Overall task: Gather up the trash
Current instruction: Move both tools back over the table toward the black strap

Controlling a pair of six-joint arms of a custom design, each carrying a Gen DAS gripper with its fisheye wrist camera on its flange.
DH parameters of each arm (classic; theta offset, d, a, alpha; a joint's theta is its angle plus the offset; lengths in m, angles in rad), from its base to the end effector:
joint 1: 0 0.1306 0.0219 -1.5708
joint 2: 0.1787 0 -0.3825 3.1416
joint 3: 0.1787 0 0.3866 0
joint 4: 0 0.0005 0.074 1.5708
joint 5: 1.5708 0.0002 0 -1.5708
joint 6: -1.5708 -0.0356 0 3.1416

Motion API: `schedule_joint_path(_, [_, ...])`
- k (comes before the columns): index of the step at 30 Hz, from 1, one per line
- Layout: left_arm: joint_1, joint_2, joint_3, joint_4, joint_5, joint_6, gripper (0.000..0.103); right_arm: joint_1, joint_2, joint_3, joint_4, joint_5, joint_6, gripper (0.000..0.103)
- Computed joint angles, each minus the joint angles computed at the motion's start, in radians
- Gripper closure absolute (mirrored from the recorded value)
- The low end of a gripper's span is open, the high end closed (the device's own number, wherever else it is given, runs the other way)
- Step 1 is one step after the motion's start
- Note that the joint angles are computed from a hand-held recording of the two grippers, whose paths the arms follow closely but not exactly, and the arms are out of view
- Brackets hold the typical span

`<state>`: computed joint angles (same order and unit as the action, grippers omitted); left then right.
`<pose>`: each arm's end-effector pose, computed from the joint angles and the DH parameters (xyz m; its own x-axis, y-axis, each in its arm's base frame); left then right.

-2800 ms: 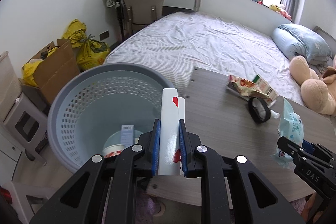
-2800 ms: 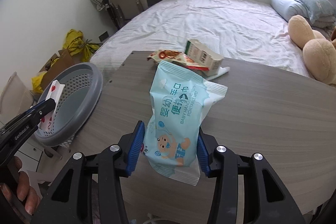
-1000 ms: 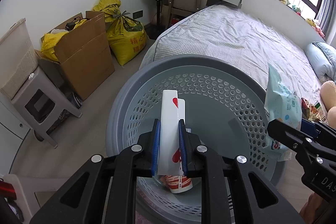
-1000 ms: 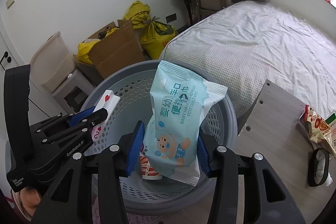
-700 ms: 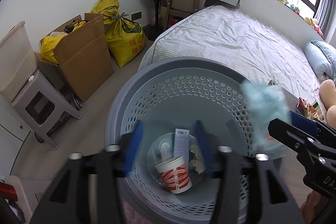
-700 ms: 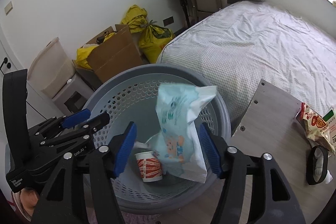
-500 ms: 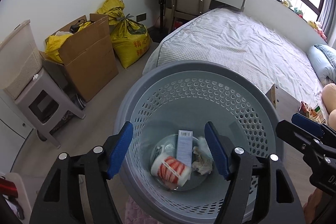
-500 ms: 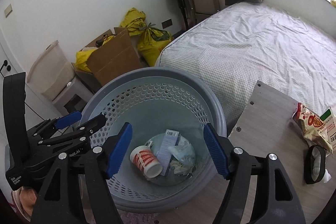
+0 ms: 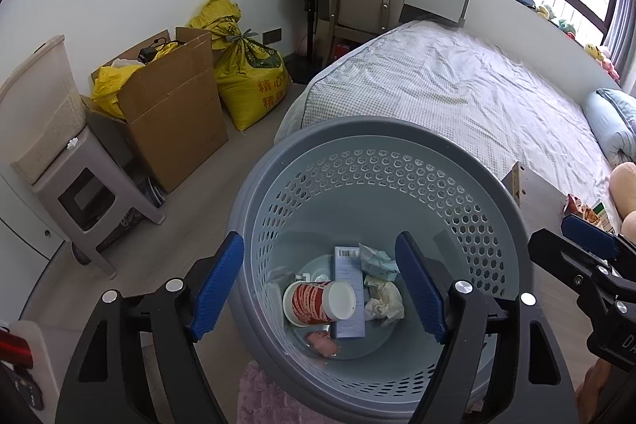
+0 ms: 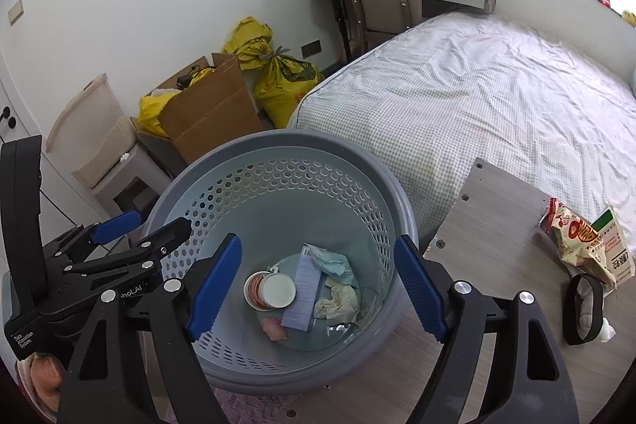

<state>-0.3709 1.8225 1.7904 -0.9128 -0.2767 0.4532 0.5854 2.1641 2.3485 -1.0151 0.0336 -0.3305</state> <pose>0.5916 -0.2202 0.3780 -0.7664 -0.1538 -0.6236 -0.1513 0.9868 -0.0575 0.6198 0.4088 0.3945 -0.7552 -0.1115 -0.6459 -0.3047 0.9322 0.1954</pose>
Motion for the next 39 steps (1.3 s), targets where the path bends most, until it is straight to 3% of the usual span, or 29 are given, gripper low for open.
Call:
schedule_joint_path(20, [-0.043,-0.035,-0.014,0.010,-0.032,-0.009,0.026,-0.007,-0.118,-0.169,0.086,0.038,-0.016,0.021])
schedule_joint_path(39, [-0.138,-0.036,0.001,0.033,-0.008,-0.038,0.026,-0.036,-0.333,-0.483,0.207,0.120,-0.067,0.021])
